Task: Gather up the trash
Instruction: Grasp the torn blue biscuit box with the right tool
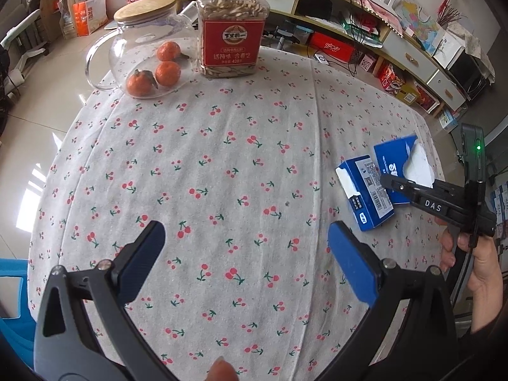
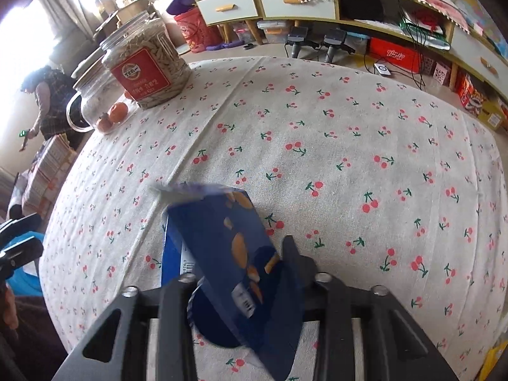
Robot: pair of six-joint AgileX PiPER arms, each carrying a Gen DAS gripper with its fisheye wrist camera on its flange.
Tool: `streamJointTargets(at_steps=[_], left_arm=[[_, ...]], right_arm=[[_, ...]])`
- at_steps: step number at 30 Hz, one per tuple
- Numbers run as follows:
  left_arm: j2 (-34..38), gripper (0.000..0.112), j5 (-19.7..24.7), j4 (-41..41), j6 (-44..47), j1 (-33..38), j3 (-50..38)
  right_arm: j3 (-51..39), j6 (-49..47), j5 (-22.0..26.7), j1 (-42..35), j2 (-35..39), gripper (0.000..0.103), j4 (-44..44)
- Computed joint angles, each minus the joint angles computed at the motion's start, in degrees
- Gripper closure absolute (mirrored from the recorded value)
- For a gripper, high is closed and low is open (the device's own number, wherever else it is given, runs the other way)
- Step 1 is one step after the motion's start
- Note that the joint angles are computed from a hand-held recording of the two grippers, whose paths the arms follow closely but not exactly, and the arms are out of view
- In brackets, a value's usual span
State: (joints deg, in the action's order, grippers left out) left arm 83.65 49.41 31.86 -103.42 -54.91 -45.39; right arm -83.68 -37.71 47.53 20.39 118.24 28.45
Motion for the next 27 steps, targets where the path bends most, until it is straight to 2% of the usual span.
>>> streamJointTargets(at_steps=[2, 4, 13, 15, 16, 17, 18, 19, 24, 27], left_arm=[[0.63, 0.010, -0.57, -0.30, 0.43, 0.15, -0.22], [1.42, 0.010, -1.50, -0.73, 0.85, 0.24, -0.45], [5.42, 0.010, -2.97, -2.66, 3.45, 0.04, -3.30], [6.26, 0.010, -2.89, -2.61, 4.04, 0.10, -4.30], [6.64, 0.010, -2.90, -2.61, 4.31, 0.15, -4.74], [7.04, 0.010, -2.98, -2.59, 4.41, 0.15, -5.07], [7.38, 0.010, -3.05, -2.73, 4.75, 0.28, -5.44], [7.70, 0.010, -3.21, -2.83, 4.99, 0.37, -5.73], [9.01, 0.010, -3.67, -2.68, 4.51, 0.36, -6.86], [9.76, 0.010, -4.18, -2.67, 3.84, 0.63, -7.46]], right_arm=[[1.38, 2.70, -0.99, -0.08, -1.45, 0.083, -2.76], [2.56, 5.35, -1.11, -0.49, -2.41, 0.085, -5.83], [6.58, 8.49, -0.44, -5.02, -6.51, 0.086, -9.25], [6.83, 7.84, -0.19, -6.13, -7.35, 0.083, -7.69], [6.86, 7.75, -0.17, -6.47, -7.72, 0.075, -7.51], [7.31, 7.87, -0.91, -6.54, -8.38, 0.055, -7.82], [8.07, 7.41, -1.96, -6.54, -9.15, 0.044, -7.52], [8.46, 6.78, -2.54, -6.52, -9.55, 0.038, -7.24], [8.47, 11.04, -3.56, -4.08, -8.70, 0.038, -11.20], [10.78, 18.62, -7.72, -1.29, -9.60, 0.038, -20.65]])
